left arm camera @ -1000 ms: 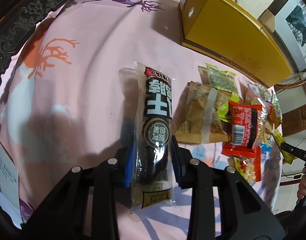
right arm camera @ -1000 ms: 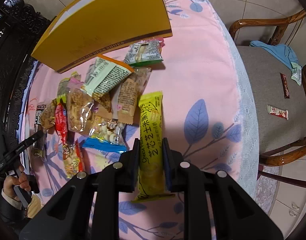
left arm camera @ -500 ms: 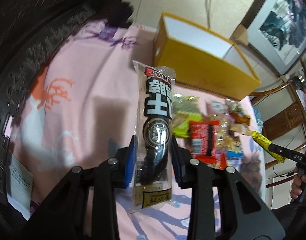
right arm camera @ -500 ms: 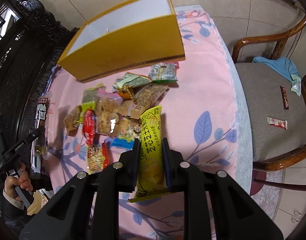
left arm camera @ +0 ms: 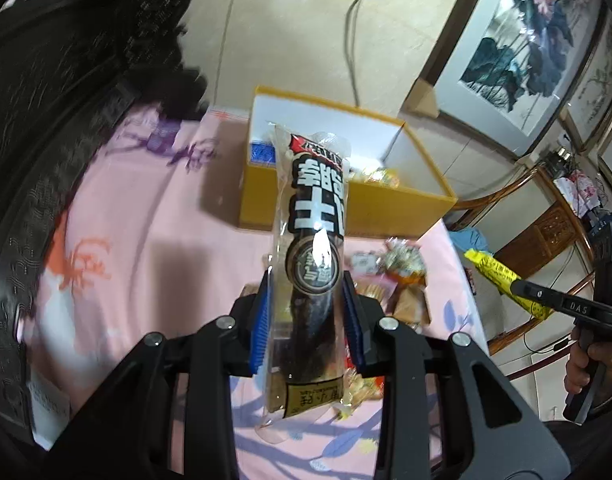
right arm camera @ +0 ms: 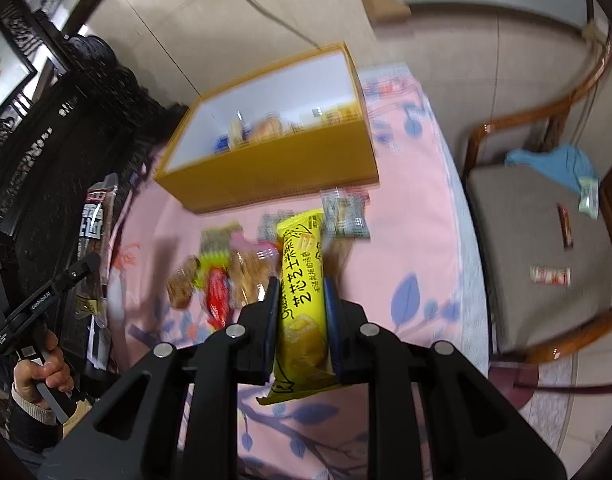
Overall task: Organize snacks
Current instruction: 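Lift both bars and carry them over the yellow box, then lower both bars into the box and open both tools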
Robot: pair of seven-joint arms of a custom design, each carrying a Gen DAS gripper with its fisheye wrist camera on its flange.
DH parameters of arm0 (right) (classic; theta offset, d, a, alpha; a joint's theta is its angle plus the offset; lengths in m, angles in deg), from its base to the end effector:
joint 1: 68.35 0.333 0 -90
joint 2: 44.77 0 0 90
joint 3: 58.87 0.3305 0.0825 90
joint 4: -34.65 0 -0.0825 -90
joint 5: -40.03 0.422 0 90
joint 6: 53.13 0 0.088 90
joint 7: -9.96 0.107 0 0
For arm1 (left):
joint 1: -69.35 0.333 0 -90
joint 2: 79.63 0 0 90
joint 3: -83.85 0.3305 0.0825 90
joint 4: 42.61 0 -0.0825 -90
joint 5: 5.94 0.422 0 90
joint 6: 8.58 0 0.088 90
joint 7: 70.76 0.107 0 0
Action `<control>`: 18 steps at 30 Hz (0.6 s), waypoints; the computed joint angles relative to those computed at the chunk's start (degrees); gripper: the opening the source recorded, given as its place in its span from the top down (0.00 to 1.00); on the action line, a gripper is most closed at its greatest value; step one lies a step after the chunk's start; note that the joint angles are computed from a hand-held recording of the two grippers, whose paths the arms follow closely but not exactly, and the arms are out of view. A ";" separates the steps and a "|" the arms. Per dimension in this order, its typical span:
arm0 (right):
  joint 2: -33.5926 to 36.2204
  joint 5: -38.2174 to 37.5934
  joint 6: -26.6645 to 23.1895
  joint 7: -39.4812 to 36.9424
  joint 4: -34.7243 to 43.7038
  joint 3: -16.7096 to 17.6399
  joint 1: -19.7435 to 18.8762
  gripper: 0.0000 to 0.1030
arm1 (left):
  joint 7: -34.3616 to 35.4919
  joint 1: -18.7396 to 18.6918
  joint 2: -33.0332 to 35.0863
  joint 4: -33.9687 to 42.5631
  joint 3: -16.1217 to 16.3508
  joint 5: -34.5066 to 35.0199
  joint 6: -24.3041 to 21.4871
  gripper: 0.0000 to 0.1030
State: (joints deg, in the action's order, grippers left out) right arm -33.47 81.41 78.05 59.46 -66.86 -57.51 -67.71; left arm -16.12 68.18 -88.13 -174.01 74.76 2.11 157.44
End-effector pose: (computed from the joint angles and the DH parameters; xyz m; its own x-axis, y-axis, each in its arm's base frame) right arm 0.6852 0.0378 0.4849 0.4092 -0.8380 -0.3610 -0.8338 -0.1827 -0.5209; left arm 0.5582 -0.1123 0.4924 0.1948 -0.9419 0.2736 -0.7052 -0.3284 -0.6284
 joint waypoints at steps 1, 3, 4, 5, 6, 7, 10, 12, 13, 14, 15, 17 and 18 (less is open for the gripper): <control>0.19 0.84 0.30 -0.61 0.86 0.24 -0.03 0.79 | 0.44 0.04 0.51 1.12 0.05 0.28 0.03 0.69; 0.76 2.86 1.46 -2.35 3.12 0.85 0.02 0.79 | 2.63 -0.41 1.97 3.87 0.65 -0.84 0.80 0.69; 1.17 3.81 1.98 -3.08 4.23 1.12 0.03 0.79 | 3.79 -0.60 2.73 5.15 0.97 -1.65 1.22 0.69; 1.77 4.61 2.39 -3.69 5.64 1.41 0.07 0.79 | 4.39 -0.49 3.85 7.13 1.09 -1.57 1.63 0.69; 2.41 5.21 2.75 -4.16 7.04 1.69 0.12 0.79 | 4.99 -0.44 4.89 8.98 1.17 -1.45 1.80 0.69; 3.44 5.91 3.31 -4.66 9.14 2.09 0.21 0.79 | 5.05 -0.35 5.78 10.54 1.17 -0.88 1.80 0.69; 6.71 6.68 5.19 -5.51 14.89 3.30 0.56 0.79 | 6.07 -0.38 9.72 17.49 1.45 0.53 1.46 0.69; 9.31 6.36 5.90 -5.06 19.03 4.12 0.72 0.79 | 6.78 -0.66 12.00 21.33 1.82 0.80 1.09 0.69; 11.00 5.85 6.11 -4.50 21.53 4.48 0.79 0.79 | 7.31 -0.82 13.73 24.17 2.03 1.05 0.58 0.69; 12.43 5.12 6.23 -4.04 23.78 4.88 0.87 0.79 | 7.27 -1.10 15.08 26.42 2.37 1.70 0.03 0.69; 13.98 4.31 6.23 -3.43 26.20 5.26 0.94 0.79 | 7.64 -1.27 16.15 28.10 2.55 1.73 -0.30 0.69; 16.58 2.77 6.52 -2.08 30.01 5.99 1.07 0.79 | 8.95 -1.50 18.96 32.48 2.74 1.30 -1.18 0.69; 18.35 1.70 6.31 -1.04 32.71 6.26 1.21 0.79 | 9.08 -1.79 19.80 33.76 3.03 1.55 -1.47 0.69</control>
State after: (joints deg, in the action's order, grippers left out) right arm -15.12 83.11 84.36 58.42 -34.15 -51.24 -66.50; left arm -7.04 66.39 -68.33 -140.25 77.79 3.66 155.97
